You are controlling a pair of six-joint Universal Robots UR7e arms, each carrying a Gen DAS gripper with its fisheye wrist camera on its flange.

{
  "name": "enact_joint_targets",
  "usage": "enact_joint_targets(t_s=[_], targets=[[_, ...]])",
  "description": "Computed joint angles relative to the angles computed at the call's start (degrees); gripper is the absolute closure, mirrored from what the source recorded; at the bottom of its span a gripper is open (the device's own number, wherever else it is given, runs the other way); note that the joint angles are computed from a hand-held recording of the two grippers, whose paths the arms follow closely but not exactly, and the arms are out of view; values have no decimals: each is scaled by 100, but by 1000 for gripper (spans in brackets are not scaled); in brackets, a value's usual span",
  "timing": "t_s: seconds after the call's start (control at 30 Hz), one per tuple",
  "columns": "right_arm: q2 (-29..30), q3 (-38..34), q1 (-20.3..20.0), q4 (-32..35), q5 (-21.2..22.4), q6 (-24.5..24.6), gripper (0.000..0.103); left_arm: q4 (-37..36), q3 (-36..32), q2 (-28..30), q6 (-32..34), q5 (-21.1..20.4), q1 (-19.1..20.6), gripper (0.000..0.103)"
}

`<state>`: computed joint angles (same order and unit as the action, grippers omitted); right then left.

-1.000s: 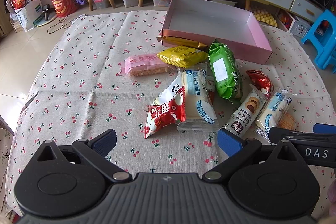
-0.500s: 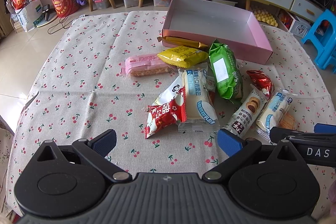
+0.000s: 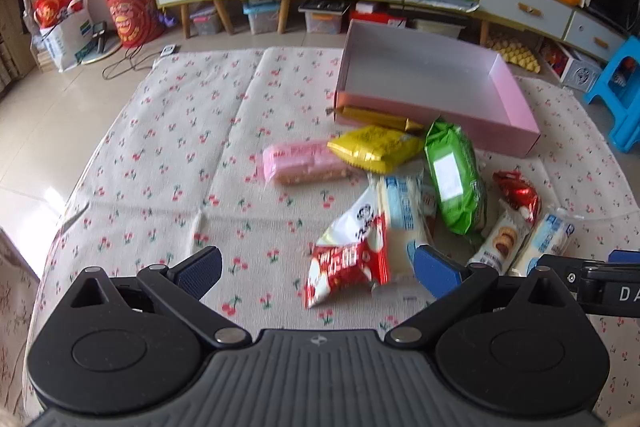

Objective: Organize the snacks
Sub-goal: 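Grasp the yellow packet with the left gripper while the right grasps the green packet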

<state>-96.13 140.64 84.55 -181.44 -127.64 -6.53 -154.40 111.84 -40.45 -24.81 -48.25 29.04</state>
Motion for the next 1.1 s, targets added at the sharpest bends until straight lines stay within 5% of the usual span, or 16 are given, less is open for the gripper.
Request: enact_joint_targets(t_s=[0.3, 0.7, 0.9, 1.1], targets=[[-217, -498, -237, 797, 986, -133, 0, 92, -559, 199, 839, -404, 404, 2], [-153, -794, -1609, 1190, 3737, 21, 2, -766, -1017, 723, 1894, -1012, 922, 14], [8, -849, -1819, 1121, 4007, 173, 16, -1228, -1082, 862, 2612, -1680, 1119, 24], [108, -877, -1941, 1086, 4128, 401, 36, -1323, -1240, 1070, 3009, -1679, 1127, 41]])
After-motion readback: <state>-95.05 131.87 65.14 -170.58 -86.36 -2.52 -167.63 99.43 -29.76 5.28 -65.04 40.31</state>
